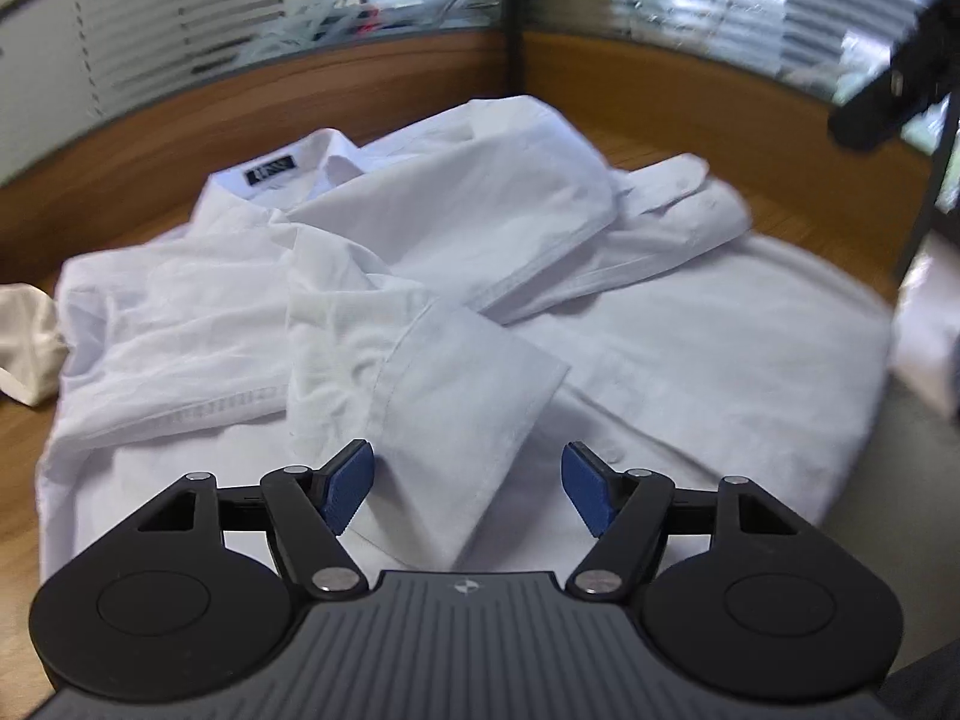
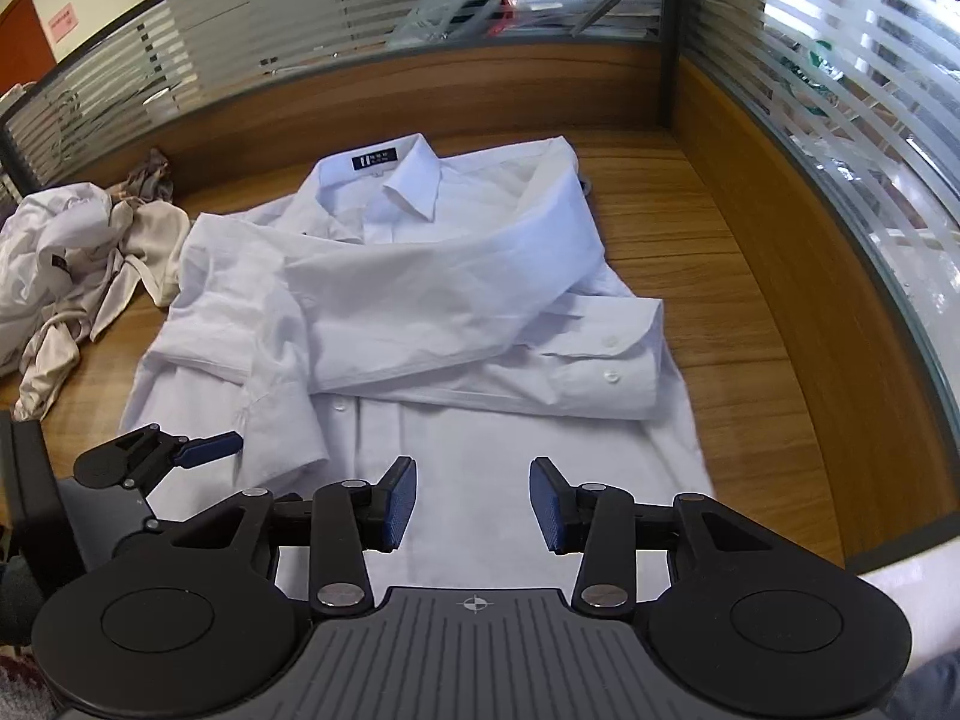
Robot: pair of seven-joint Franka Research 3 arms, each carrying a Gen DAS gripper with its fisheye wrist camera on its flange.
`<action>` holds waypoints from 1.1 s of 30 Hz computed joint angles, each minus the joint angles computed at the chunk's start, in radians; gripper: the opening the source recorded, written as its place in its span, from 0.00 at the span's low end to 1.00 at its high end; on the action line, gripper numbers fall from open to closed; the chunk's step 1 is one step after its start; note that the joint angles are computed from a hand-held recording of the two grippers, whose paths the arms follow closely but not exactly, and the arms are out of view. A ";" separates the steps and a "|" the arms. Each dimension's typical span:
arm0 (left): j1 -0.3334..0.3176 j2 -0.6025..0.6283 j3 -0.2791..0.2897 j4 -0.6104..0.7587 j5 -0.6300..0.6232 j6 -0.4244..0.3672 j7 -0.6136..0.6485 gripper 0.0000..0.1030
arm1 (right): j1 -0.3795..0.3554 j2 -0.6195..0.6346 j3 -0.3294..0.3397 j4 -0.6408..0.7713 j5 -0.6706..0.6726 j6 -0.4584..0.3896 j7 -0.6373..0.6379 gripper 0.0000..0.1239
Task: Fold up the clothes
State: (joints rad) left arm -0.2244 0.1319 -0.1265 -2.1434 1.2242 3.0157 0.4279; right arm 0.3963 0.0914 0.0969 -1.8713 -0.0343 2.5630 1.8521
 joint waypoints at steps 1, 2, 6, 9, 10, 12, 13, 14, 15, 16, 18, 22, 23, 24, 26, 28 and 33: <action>-0.017 0.000 0.009 0.011 0.069 -0.032 -0.076 0.70 | -0.009 0.005 -0.001 0.003 0.029 0.002 -0.037 0.36; -0.025 -0.003 0.011 0.018 0.124 -0.060 -0.143 0.61 | -0.017 0.011 0.000 0.008 0.061 0.004 -0.075 0.36; 0.005 -0.051 0.005 0.002 0.208 -0.065 -0.364 0.16 | -0.039 0.050 0.002 0.050 0.152 -0.002 -0.212 0.36; 0.072 -0.127 0.014 -0.051 0.159 0.035 -0.518 0.12 | -0.047 0.091 0.006 0.105 0.205 -0.031 -0.295 0.36; 0.097 -0.155 0.019 -0.079 0.098 0.077 -0.543 0.12 | -0.049 0.106 0.008 0.126 0.222 -0.044 -0.321 0.36; 0.139 -0.213 0.037 -0.152 -0.072 0.155 -0.565 0.12 | -0.052 0.140 0.010 0.174 0.249 -0.072 -0.369 0.36; 0.145 -0.237 0.051 -0.184 -0.155 0.167 -0.549 0.12 | -0.050 0.160 0.010 0.203 0.253 -0.088 -0.383 0.36; 0.141 -0.259 0.071 -0.213 -0.238 0.168 -0.518 0.12 | -0.047 0.180 0.009 0.231 0.256 -0.101 -0.394 0.36; 0.126 -0.273 0.095 -0.234 -0.311 0.159 -0.464 0.12 | -0.044 0.199 0.009 0.260 0.258 -0.115 -0.404 0.36; 0.112 -0.283 0.116 -0.248 -0.367 0.144 -0.406 0.13 | -0.042 0.219 0.009 0.290 0.260 -0.129 -0.414 0.36; 0.065 -0.292 0.169 -0.269 -0.491 0.115 -0.259 0.13 | -0.033 0.258 0.007 0.347 0.258 -0.148 -0.425 0.36; 0.035 -0.314 0.222 -0.322 -0.628 0.141 -0.085 0.28 | -0.005 0.320 -0.009 0.441 0.215 -0.163 -0.416 0.36; 0.026 -0.320 0.237 -0.338 -0.653 0.162 -0.053 0.35 | -0.003 0.328 -0.013 0.452 0.210 -0.156 -0.413 0.36; -0.019 -0.326 0.279 -0.351 -0.704 0.174 0.004 0.41 | 0.000 0.336 -0.017 0.463 0.204 -0.149 -0.409 0.37; -0.147 -0.330 0.393 -0.365 -0.805 0.182 0.124 0.51 | 0.007 0.345 -0.032 0.475 0.182 -0.144 -0.385 0.37; -0.263 -0.322 0.490 -0.362 -0.895 0.170 0.227 0.61 | 0.008 0.353 -0.043 0.487 0.163 -0.149 -0.365 0.37; -0.626 -0.270 0.779 -0.336 -1.230 0.158 0.489 0.54 | -0.006 0.362 -0.056 0.494 0.134 -0.158 -0.349 0.38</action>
State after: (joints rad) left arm -0.8508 -0.1384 0.6528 -2.4791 -0.0053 3.1742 0.9173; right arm 0.3903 0.4530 0.0404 -1.3774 0.0999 2.4052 1.5026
